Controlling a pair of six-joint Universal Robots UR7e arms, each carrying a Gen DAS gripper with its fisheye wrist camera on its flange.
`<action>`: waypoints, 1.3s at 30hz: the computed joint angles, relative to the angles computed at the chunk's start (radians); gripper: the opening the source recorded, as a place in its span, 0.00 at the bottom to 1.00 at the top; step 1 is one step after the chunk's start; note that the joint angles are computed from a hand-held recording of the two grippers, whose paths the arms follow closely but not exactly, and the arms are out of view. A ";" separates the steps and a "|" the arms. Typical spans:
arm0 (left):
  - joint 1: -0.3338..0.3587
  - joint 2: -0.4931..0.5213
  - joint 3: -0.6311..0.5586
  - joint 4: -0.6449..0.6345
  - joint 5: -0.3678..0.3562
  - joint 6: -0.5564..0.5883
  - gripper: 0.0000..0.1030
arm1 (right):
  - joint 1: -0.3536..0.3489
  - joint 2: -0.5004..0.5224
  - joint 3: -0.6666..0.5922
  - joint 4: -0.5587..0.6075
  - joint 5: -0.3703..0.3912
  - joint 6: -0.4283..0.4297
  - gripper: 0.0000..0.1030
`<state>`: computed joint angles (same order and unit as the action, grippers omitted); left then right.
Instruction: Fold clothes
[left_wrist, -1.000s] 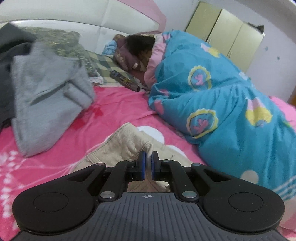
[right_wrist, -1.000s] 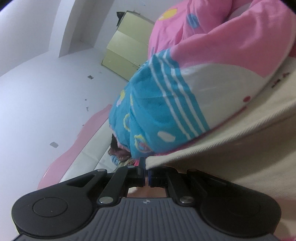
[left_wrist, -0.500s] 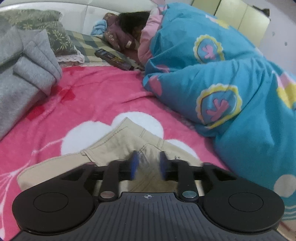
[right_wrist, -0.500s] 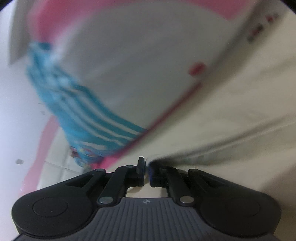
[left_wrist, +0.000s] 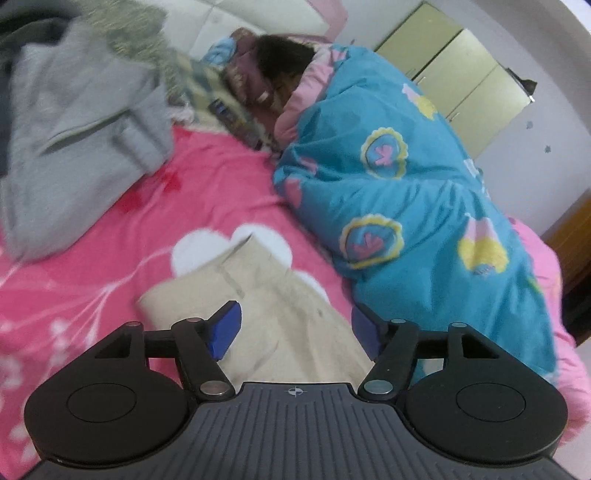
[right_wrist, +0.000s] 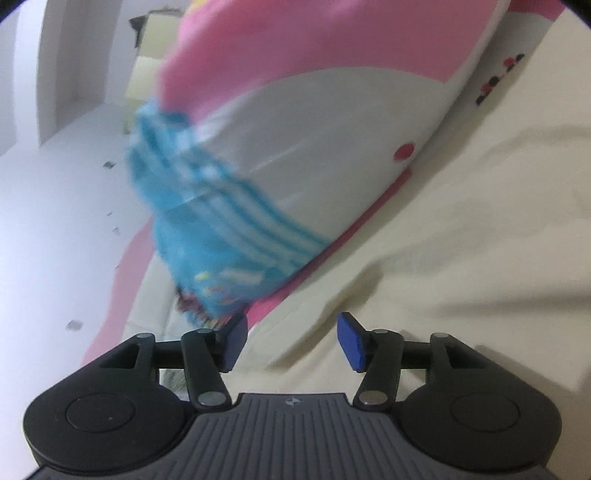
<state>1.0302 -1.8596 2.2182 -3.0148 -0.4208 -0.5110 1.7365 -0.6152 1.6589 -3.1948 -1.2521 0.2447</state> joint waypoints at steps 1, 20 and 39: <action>-0.016 -0.035 0.025 0.049 0.008 -0.055 0.66 | 0.000 -0.021 0.033 0.008 0.010 0.002 0.56; 0.271 0.194 0.082 -0.318 -0.217 -0.116 0.74 | 0.077 -0.019 0.211 -0.183 -0.314 0.144 0.68; 0.249 0.421 -0.078 -0.617 0.017 0.303 0.11 | 0.013 0.117 0.119 -0.396 -0.183 0.011 0.07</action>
